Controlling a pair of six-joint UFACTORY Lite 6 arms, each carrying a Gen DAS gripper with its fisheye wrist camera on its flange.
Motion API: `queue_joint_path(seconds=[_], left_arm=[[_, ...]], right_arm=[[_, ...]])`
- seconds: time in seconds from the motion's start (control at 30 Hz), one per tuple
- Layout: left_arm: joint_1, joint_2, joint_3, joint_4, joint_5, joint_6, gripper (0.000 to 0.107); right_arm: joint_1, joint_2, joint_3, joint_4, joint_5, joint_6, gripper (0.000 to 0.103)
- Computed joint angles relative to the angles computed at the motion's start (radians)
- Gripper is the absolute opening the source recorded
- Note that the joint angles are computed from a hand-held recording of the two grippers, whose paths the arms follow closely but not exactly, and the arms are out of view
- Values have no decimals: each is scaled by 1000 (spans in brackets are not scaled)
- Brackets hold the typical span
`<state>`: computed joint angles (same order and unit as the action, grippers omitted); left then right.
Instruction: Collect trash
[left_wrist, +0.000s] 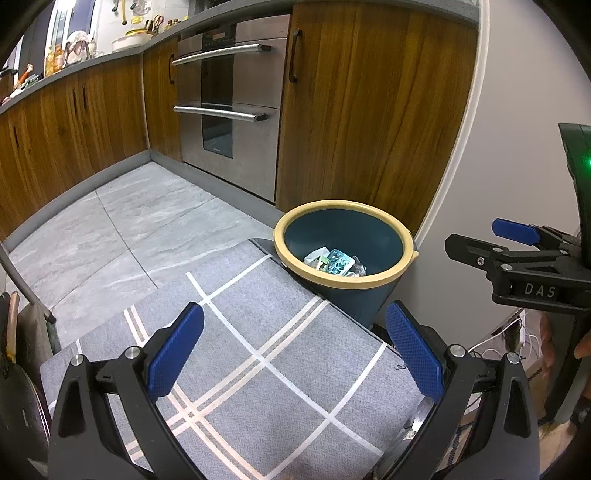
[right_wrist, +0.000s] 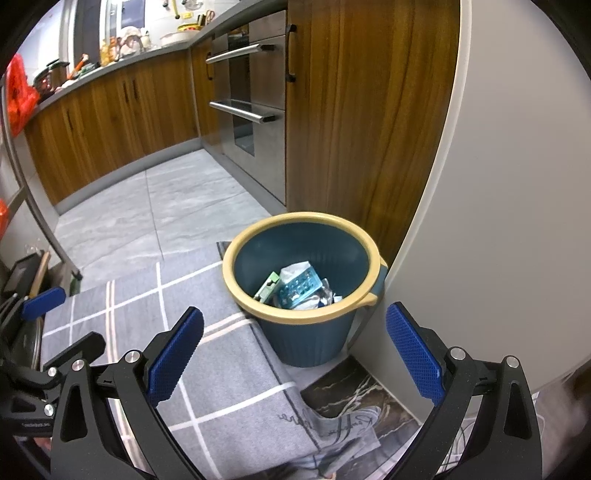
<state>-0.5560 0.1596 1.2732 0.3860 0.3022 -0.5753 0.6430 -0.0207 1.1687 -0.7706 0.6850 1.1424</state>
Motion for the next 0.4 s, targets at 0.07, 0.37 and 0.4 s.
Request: queue_joint_path(seconds=[0.07,0.37,0.4], left_arm=[[-4,-4,-6,9,-9,0,97],[-4,-4,1,60,25,-58,97],[1,-6,2,46,31,-48,97]], right_arm=[[1,3,3,4,2,-4,98],[-6,8,11,19,1,-25,98],[-7,10,12,22,1,-30,98]])
